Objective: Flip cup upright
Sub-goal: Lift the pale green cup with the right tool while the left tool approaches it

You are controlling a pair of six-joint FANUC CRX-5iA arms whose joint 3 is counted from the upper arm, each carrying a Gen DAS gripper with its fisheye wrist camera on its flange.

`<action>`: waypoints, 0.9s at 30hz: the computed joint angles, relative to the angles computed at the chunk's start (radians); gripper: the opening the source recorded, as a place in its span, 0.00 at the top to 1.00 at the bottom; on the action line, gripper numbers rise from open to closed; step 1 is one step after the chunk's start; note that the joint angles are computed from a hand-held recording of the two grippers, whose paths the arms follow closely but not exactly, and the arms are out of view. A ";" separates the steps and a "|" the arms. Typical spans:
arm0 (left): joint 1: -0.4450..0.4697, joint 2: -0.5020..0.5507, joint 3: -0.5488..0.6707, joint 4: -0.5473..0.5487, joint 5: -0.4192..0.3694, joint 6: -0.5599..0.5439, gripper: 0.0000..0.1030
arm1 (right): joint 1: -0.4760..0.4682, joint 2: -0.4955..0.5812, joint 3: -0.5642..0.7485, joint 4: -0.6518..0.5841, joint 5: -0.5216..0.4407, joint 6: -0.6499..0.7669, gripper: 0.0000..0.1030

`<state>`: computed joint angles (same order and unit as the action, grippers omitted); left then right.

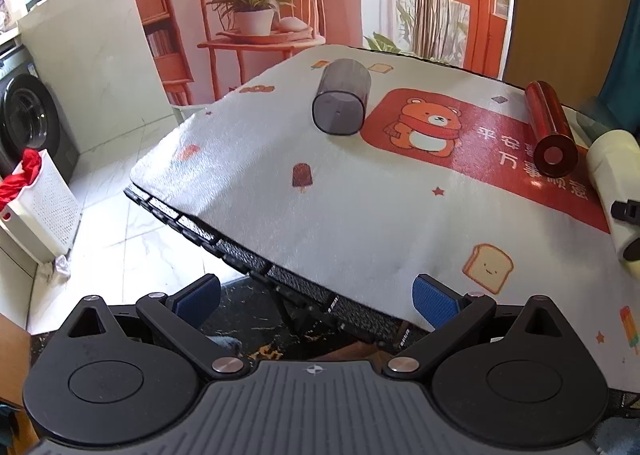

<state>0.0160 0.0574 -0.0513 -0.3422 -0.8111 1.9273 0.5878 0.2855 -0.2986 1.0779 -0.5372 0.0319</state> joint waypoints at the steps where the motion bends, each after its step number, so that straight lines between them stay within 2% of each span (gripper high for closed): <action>1: 0.000 -0.003 -0.005 0.004 0.004 -0.003 0.00 | 0.008 -0.011 -0.005 -0.026 -0.001 0.019 0.33; 6: 0.006 -0.023 -0.030 0.032 0.029 -0.020 0.00 | 0.050 -0.051 -0.007 -0.162 -0.021 0.094 0.33; 16: 0.035 -0.061 -0.068 0.049 0.042 0.018 0.00 | 0.130 -0.058 0.028 -0.293 -0.031 0.201 0.33; 22: 0.057 -0.073 -0.086 0.068 0.051 0.024 0.00 | 0.171 -0.023 0.097 -0.378 -0.022 0.319 0.33; 27: 0.059 -0.071 -0.087 0.052 0.051 0.057 0.00 | 0.184 -0.002 0.155 -0.519 0.025 0.488 0.33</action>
